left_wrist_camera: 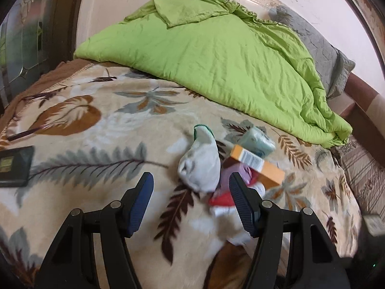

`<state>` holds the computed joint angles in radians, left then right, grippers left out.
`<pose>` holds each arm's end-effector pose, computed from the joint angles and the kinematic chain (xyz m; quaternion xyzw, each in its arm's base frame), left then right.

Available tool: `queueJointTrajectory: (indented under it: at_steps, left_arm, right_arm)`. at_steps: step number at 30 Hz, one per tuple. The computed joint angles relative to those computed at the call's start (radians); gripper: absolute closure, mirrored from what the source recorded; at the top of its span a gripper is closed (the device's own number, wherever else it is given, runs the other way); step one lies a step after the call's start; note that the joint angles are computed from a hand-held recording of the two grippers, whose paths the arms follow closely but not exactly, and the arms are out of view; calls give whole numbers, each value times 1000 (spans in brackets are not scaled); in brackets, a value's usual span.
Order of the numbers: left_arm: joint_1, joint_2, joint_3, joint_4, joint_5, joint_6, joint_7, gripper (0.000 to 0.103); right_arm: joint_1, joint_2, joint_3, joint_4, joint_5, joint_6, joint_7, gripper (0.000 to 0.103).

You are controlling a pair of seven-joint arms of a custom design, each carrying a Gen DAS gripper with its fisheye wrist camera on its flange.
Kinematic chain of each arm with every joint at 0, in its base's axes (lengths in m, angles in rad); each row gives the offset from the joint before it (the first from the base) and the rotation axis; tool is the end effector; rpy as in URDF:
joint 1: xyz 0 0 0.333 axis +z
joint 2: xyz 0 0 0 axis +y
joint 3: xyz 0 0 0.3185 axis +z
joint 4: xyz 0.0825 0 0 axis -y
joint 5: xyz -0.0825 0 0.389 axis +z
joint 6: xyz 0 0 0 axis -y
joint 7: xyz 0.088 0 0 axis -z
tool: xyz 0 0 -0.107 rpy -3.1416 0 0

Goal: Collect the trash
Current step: 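Grasp the white barcode box with the right tool while the left tool grasps the white glove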

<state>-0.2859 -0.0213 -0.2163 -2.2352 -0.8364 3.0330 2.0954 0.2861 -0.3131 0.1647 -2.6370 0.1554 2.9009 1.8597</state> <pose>0.5175 -0.2206 0.4571 -0.5644 0.7134 -0.3972 0.1214 0.4112 0.1892 0.4119 -0.6878 0.6682 -0.1018 0.2649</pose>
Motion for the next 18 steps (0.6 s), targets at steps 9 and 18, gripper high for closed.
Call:
queueJointTrajectory:
  at_steps: [9, 18]
  left_arm:
    - [52, 189, -46, 166, 290, -58, -199, 52]
    - [148, 198, -134, 152, 401, -19, -259, 82]
  right_arm:
    - [21, -121, -44, -111, 111, 46, 76, 88]
    - [117, -105, -146, -103, 330, 63, -80, 83]
